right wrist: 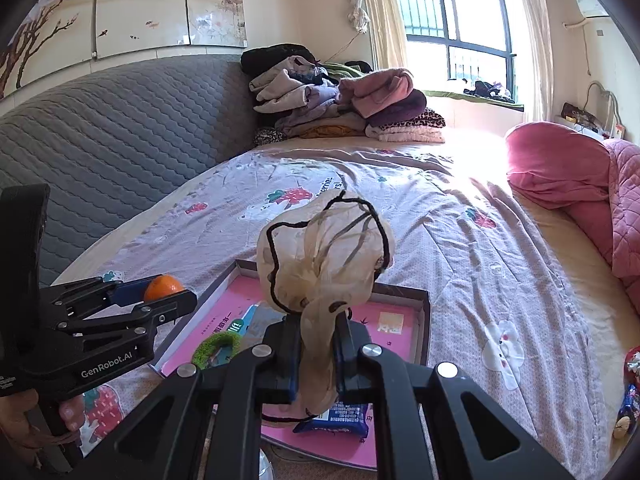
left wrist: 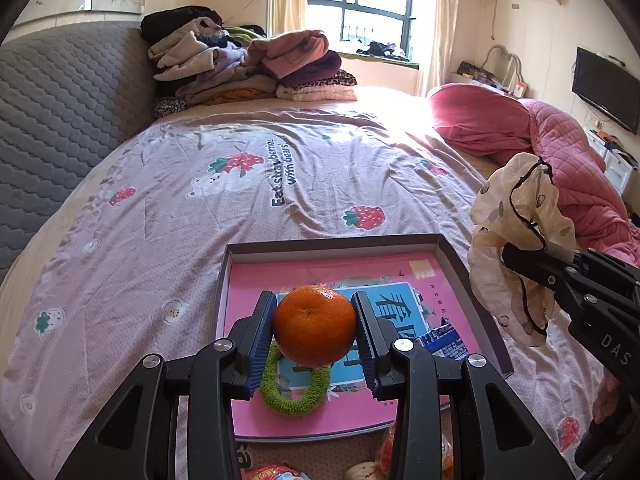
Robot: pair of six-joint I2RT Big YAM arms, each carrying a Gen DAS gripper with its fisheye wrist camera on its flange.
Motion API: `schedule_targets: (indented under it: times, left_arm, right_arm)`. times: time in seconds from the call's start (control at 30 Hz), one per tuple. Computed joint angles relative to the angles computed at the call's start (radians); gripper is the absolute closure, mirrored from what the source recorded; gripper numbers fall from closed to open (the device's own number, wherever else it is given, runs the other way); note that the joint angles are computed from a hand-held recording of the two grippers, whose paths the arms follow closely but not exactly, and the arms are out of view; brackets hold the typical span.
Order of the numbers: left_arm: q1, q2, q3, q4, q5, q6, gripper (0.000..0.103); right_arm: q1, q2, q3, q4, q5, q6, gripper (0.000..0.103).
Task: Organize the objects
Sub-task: 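Lower orange into tray with left tool while right tool lowers scrunchie there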
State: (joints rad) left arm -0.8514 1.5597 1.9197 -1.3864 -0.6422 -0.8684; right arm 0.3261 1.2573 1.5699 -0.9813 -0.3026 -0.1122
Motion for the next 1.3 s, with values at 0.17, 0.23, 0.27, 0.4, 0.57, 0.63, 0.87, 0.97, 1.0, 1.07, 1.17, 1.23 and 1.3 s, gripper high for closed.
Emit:
schedule_targets:
  times: [0.17, 0.23, 0.27, 0.4, 0.57, 0.63, 0.87, 0.97, 1.0, 1.07, 1.17, 1.23, 1.3]
  left_arm:
    - [0.045, 0.008, -0.031, 0.039, 0.059, 0.017, 0.063]
    - [0.06, 0.013, -0.038, 0.046, 0.074, 0.017, 0.063]
    - [0.068, 0.014, -0.044, 0.051, 0.085, 0.02, 0.063]
    - [0.091, 0.027, -0.049, 0.051, 0.113, 0.022, 0.063]
    - [0.122, 0.053, -0.042, 0.055, 0.154, 0.045, 0.063]
    - [0.134, 0.071, -0.028, 0.043, 0.16, 0.057, 0.063]
    - [0.183, 0.117, -0.009, 0.024, 0.238, 0.042, 0.063]
    - [0.19, 0.139, 0.004, 0.004, 0.231, 0.051, 0.063]
    - [0.195, 0.139, -0.001, 0.007, 0.244, 0.044, 0.063]
    - [0.205, 0.146, 0.001, 0.004, 0.272, 0.042, 0.063]
    - [0.211, 0.164, 0.018, -0.015, 0.287, 0.049, 0.063]
    - [0.217, 0.169, 0.02, -0.019, 0.306, 0.044, 0.063]
    - [0.223, 0.17, 0.015, -0.017, 0.329, 0.036, 0.063]
  right_arm:
    - [0.003, 0.036, 0.001, 0.003, 0.018, -0.013, 0.09]
    - [0.004, 0.052, 0.001, 0.002, 0.02, -0.016, 0.09]
    - [0.003, 0.062, 0.004, 0.0, 0.02, -0.017, 0.09]
    - [0.005, 0.091, 0.007, -0.002, 0.025, -0.025, 0.09]
    - [0.001, 0.128, 0.018, -0.007, 0.017, -0.024, 0.09]
    - [0.001, 0.143, 0.02, -0.01, 0.015, -0.025, 0.09]
    - [0.0, 0.196, 0.025, -0.012, 0.019, 0.0, 0.09]
    - [-0.002, 0.211, 0.025, -0.001, 0.022, 0.015, 0.09]
    - [-0.002, 0.216, 0.025, -0.001, 0.026, 0.019, 0.09]
    - [0.0, 0.225, 0.025, -0.005, 0.04, 0.017, 0.09]
    - [0.004, 0.236, 0.025, -0.017, 0.056, 0.012, 0.088]
    - [0.005, 0.241, 0.026, -0.024, 0.063, 0.014, 0.088]
    - [0.005, 0.243, 0.026, -0.022, 0.067, 0.015, 0.088]
